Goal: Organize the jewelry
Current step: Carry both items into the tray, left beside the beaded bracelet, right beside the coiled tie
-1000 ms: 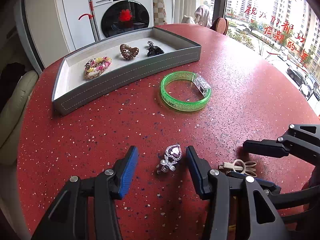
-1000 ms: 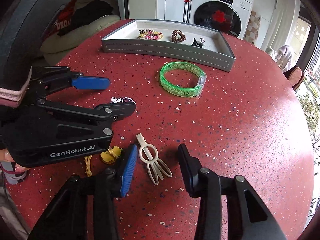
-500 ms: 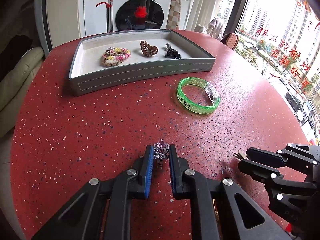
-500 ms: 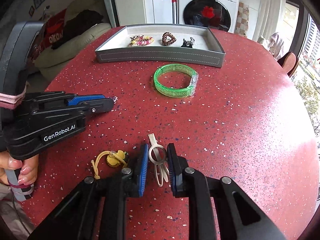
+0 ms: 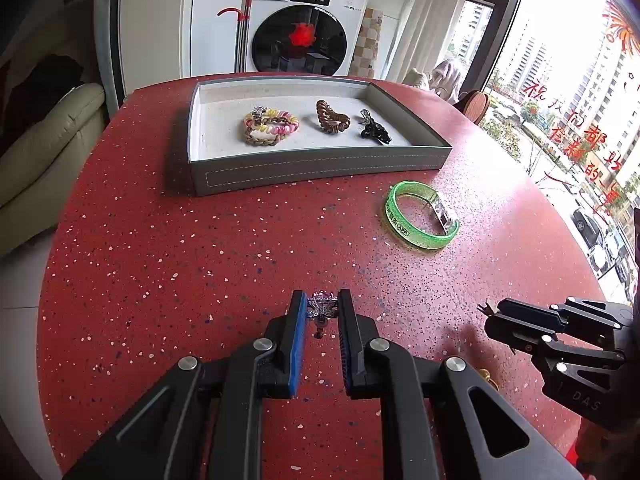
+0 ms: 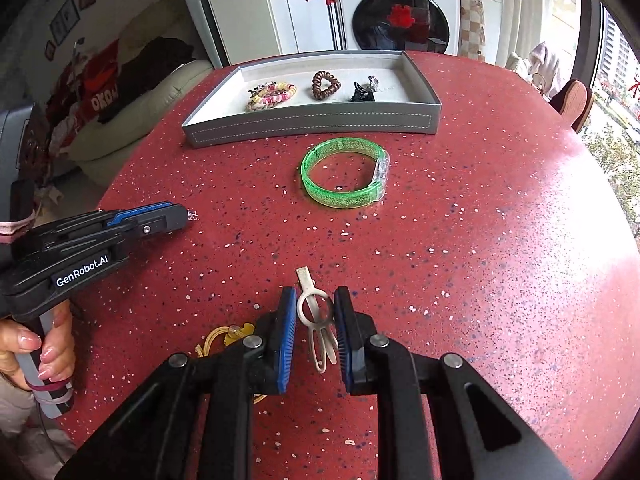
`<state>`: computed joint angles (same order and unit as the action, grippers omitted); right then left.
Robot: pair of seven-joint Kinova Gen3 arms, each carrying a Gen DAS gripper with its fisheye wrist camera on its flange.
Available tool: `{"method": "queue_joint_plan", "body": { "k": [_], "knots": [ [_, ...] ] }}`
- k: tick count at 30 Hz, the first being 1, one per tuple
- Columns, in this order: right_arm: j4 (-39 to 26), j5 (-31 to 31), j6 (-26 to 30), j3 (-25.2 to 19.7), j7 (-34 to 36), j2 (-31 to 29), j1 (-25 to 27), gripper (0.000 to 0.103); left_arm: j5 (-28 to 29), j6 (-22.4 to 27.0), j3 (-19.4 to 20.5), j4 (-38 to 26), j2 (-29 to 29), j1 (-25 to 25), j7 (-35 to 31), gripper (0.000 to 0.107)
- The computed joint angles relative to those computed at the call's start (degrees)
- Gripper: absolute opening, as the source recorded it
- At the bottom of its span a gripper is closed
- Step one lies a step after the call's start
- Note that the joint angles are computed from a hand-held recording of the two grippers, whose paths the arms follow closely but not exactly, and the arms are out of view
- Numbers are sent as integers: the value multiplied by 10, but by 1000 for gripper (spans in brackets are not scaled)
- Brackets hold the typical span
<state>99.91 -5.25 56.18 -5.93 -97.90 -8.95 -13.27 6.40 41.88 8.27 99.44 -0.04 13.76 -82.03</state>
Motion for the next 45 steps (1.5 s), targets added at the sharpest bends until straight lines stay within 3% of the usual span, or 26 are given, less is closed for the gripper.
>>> {"method": "queue_joint_plan", "body": {
  "k": [16,25,35,45],
  "knots": [
    [-29,-25,7,12,14,17,6,21,9,5,-4,-28,8,-5,-15,33],
    [-101,-34,16,22,31,60,16,21,7,4,-10,-82,31,-17,-32,33],
    [-229,-43,30,30,40,154,38,21,-11,25,-19,-199,117,-28,-25,33],
    [-345,-70,61,21,36,271,55,21,-32,98,-25,-308,215,-19,-29,33]
  ]
}}
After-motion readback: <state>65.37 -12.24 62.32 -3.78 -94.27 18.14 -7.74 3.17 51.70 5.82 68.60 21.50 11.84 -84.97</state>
